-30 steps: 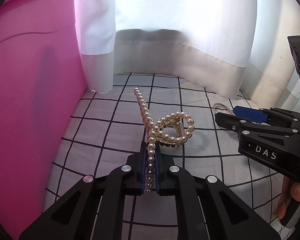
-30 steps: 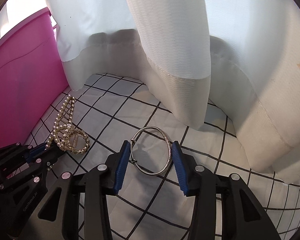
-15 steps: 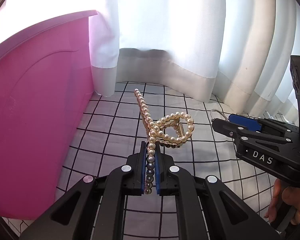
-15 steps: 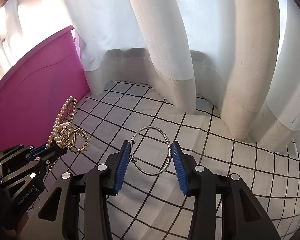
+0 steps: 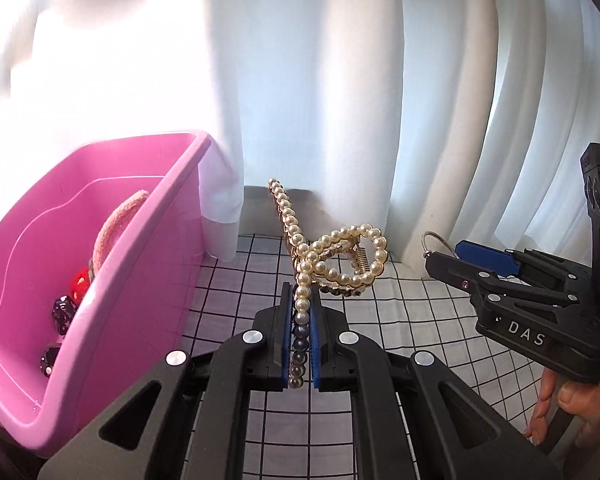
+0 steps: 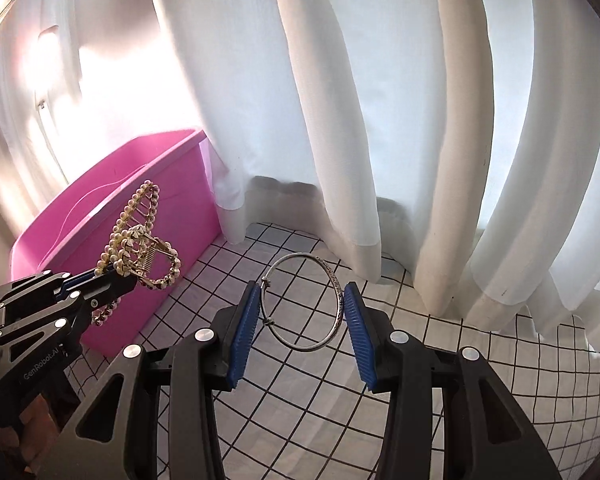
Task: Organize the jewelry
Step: 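Carry the bangle and pearl claw into the pink bin while both tools open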
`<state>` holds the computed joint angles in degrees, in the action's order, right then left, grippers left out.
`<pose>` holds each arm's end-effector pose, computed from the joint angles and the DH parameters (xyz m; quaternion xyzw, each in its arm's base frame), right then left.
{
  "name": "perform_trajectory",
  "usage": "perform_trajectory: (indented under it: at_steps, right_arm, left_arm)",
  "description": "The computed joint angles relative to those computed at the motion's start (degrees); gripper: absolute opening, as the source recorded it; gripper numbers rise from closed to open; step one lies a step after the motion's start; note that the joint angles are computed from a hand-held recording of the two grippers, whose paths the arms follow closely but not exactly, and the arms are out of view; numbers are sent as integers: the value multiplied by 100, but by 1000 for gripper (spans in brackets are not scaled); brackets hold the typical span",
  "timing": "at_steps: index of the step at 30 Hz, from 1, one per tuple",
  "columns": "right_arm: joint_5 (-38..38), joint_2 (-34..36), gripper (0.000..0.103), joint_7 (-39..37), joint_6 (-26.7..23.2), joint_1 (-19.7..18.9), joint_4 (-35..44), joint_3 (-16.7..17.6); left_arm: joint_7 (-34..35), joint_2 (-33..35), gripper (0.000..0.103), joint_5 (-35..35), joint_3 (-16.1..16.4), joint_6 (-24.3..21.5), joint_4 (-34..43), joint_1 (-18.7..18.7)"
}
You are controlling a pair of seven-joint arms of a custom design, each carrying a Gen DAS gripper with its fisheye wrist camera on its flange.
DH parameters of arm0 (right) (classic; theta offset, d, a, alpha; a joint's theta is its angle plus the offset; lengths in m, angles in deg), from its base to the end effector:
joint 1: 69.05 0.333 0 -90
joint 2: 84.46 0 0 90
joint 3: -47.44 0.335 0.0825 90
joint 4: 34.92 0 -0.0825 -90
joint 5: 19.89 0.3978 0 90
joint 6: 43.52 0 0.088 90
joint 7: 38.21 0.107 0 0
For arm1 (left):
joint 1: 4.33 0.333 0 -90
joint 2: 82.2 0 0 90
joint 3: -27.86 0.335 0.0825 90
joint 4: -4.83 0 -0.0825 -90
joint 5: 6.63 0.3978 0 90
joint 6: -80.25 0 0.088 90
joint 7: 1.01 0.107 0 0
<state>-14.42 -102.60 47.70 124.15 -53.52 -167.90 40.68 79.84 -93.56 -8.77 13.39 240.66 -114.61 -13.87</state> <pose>0.5046 0.0653 0.5886 -0.6727 0.5911 -0.2650 0.3576 0.5064 -0.2370 0.6332 -0.5515 0.7097 -0.3808 0.2172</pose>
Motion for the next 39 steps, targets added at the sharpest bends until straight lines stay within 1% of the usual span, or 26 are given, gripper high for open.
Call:
perform_trajectory:
  at_steps: [6,12,15,20,23,25,30,34,39]
  right_arm:
    - [-287,-190,42,212,54,-34,220,239]
    - [-390,26,42,184,191,238,705,313]
    - [-417,134,42,60,126,399,1028,366]
    - [-34,545,42,-499,39,837,1658,367]
    - [407,885,42,-944,-101,1018,2066,434]
    - [585,1083,42,-1125,-242,1002,2306,579]
    - [722,1518,42,-1305,-621,846,2777,985]
    - [449,1883,42,-1058,-934,726,3087,1221]
    - [-98,2337,42,-529,-1315,669,3551,1373]
  left_arm:
    - [172,-177,8,-56,110,50,174,88]
    - [35,-363,8,189,128,94,268,451]
    - [-86,-442,8,318,141,122,272,665]
    - [-301,-611,8,454,241,26,202,1021]
    - [-508,-697,8,606,261,-53,111,1315]
    - [-655,-737,8,707,276,-181,79,1490]
    - [-731,-763,8,721,462,-522,21,1697]
    - [-729,-639,8,770,527,-731,28,1764]
    - [-779,-373,8,846,560,-1070,199,1746]
